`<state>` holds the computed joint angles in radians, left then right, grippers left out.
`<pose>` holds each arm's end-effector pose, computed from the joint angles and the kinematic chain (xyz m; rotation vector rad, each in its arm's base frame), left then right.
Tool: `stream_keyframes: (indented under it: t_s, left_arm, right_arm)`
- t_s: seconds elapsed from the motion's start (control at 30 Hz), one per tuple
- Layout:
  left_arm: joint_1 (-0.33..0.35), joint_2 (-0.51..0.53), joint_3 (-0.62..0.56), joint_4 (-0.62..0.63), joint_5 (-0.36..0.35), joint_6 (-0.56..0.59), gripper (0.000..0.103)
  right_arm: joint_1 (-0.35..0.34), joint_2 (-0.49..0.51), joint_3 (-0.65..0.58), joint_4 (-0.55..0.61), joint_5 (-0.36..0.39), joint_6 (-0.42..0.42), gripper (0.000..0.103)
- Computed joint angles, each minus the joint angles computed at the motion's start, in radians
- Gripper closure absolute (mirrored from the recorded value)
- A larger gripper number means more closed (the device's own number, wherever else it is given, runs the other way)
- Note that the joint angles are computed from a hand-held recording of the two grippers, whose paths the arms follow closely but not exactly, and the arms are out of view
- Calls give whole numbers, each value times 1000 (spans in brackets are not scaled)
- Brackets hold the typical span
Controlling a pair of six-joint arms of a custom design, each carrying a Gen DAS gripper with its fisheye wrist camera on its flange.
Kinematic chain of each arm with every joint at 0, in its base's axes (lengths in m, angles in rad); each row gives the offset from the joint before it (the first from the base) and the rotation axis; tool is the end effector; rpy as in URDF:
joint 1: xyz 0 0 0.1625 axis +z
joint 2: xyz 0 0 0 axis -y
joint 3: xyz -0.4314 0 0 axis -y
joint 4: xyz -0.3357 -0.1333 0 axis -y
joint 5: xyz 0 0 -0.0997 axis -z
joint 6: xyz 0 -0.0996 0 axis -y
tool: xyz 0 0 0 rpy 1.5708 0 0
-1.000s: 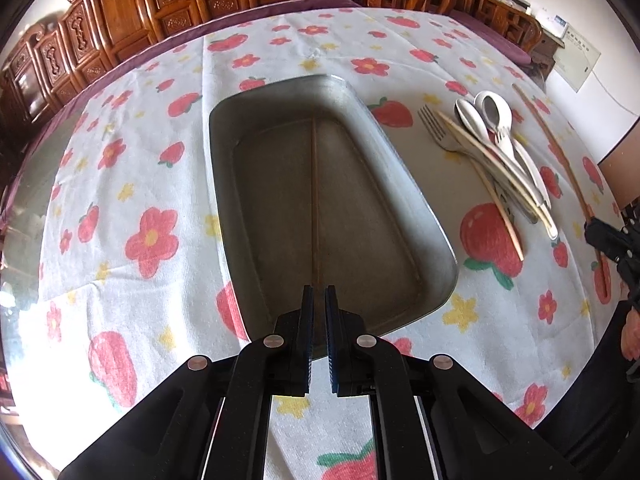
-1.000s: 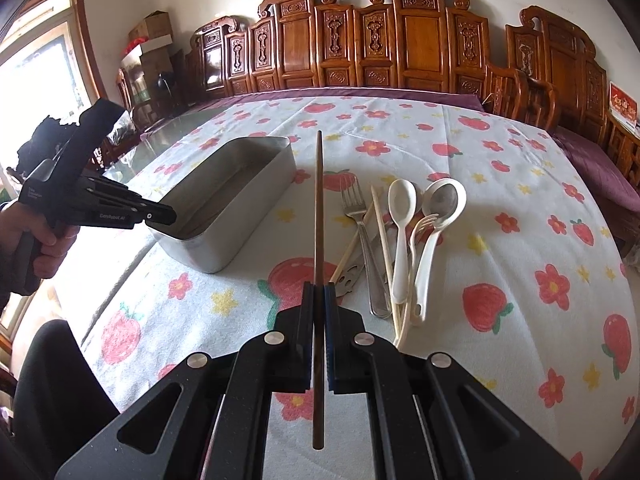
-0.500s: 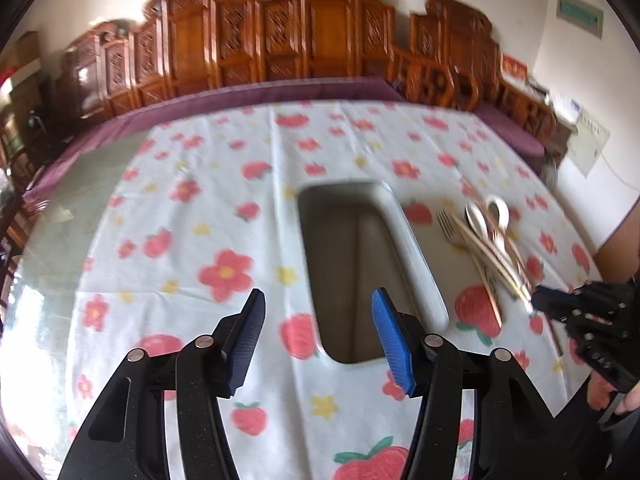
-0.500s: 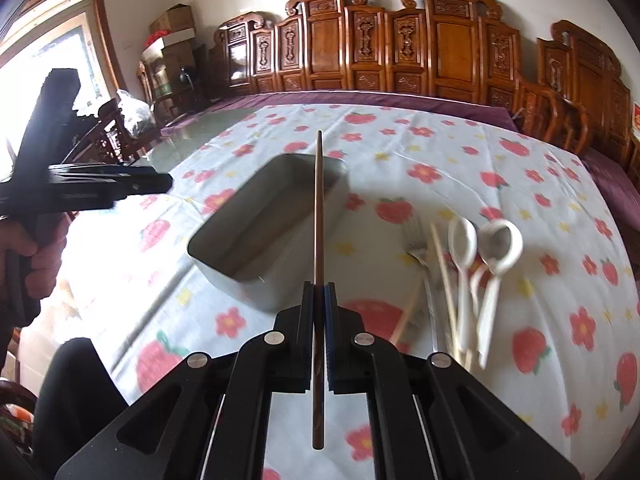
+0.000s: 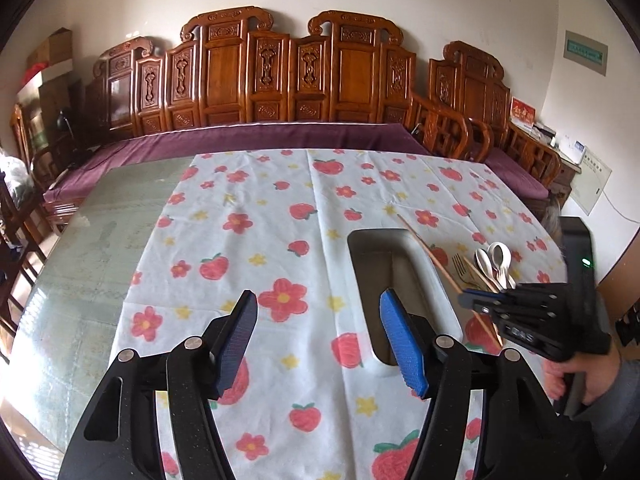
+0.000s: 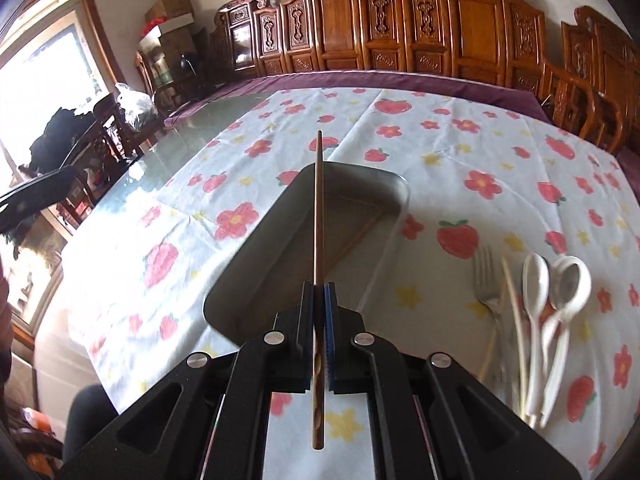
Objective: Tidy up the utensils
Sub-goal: 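Carry the chopstick with the right tool over the metal tray and release it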
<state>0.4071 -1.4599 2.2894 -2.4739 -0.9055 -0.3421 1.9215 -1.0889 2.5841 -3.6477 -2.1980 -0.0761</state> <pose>-0.2715 -0.3292 0.2728 1.0158 2.4155 -0.6894 0.1915 -0.3057 0.1974 0.2893 -2.4689 0.8435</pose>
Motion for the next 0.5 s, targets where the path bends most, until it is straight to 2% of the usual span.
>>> stream_keyframes:
  t_s: [0.27,0.5]
  left_arm:
    - [20,-18,9,3,-2,10,42]
    - [30,-13,18,3,-7,13,42]
  right_arm:
    - [-73,68,-96,70,43,52,97]
    - [-101,120,-117,65,19,49,97]
